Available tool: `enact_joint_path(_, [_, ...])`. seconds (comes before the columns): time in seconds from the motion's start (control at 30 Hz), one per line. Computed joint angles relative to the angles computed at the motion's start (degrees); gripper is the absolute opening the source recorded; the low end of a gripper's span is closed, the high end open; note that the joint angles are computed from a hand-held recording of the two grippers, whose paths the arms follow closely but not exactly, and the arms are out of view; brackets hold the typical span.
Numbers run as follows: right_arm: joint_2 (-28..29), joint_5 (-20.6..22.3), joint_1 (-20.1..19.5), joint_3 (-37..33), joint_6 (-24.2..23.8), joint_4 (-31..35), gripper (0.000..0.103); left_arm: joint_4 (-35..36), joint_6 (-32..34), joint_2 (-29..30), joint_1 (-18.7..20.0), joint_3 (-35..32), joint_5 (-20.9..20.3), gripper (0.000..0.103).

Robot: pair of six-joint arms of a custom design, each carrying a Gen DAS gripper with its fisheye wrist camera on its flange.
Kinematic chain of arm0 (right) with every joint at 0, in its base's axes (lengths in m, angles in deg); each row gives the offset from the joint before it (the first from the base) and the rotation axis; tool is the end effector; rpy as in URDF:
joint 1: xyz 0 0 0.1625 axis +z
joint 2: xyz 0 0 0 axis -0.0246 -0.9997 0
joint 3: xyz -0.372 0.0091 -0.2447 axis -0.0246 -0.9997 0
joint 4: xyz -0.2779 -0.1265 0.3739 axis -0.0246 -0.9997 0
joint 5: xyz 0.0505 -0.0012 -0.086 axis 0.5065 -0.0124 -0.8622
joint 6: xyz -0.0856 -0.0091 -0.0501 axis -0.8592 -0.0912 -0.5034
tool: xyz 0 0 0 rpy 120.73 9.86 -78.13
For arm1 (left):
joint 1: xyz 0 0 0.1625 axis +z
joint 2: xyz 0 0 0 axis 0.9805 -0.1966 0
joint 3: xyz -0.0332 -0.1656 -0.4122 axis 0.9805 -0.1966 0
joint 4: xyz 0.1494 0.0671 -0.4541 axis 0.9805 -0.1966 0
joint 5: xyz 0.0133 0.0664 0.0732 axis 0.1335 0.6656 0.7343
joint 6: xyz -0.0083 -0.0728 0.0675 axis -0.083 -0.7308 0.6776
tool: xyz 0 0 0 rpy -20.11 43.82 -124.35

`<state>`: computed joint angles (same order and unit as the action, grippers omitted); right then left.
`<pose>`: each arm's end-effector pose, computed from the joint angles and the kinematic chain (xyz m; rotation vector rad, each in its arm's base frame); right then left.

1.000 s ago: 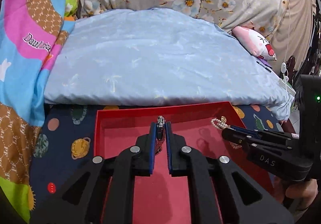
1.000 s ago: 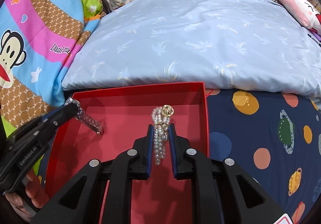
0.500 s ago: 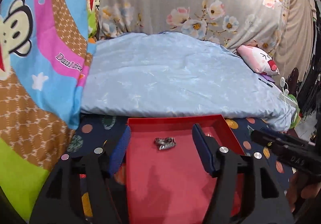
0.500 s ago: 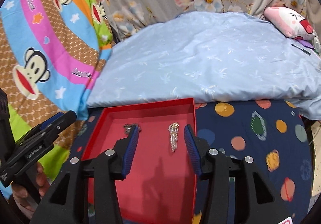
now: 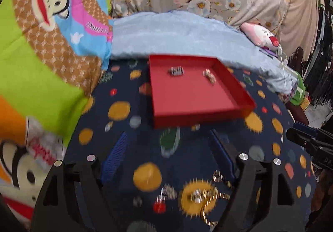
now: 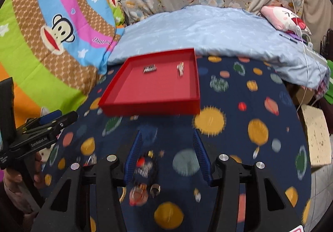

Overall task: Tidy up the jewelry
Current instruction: 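Move both tools back over the remaining jewelry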

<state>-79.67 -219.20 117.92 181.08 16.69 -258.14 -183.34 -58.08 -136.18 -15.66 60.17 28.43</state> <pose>0.3864 -0.6355 0.1444 0.1917 -2.3531 0.9818 -0.1568 -0.7176 0.3562 0.7231 2.4358 -0.7977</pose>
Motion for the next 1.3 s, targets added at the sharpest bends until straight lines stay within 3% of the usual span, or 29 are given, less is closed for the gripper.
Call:
enact_joint_path(0.17, [-1.10,-0.05,0.70,5.00,5.37,0.64,0.050,-0.25,-0.29,-3.38,0.09,6.41,2.72,0.077])
enact_joint_path(0.37, [-1.45,1.10,0.45,8.90,11.20,1.73,0.050,-0.19,2.24,-4.50,0.17,10.13,2.61,0.077])
enact_joint_path(1.03, [-2.03,0.18,0.19,10.80,12.97,0.47,0.050,4.86,-6.07,-4.80,-1.54,13.56,-2.63,0.078])
enact_joint_path(1.17, [-2.28,0.07,0.03,11.00,13.13,0.30,0.050,4.68,-6.21,-3.89,-2.03,13.94,-0.98,0.078])
enact_joint_path(1.3, [-2.26,0.36,-0.08,10.87,12.76,0.39,0.050,1.57,-3.48,-3.65,-2.52,14.99,1.42,0.060])
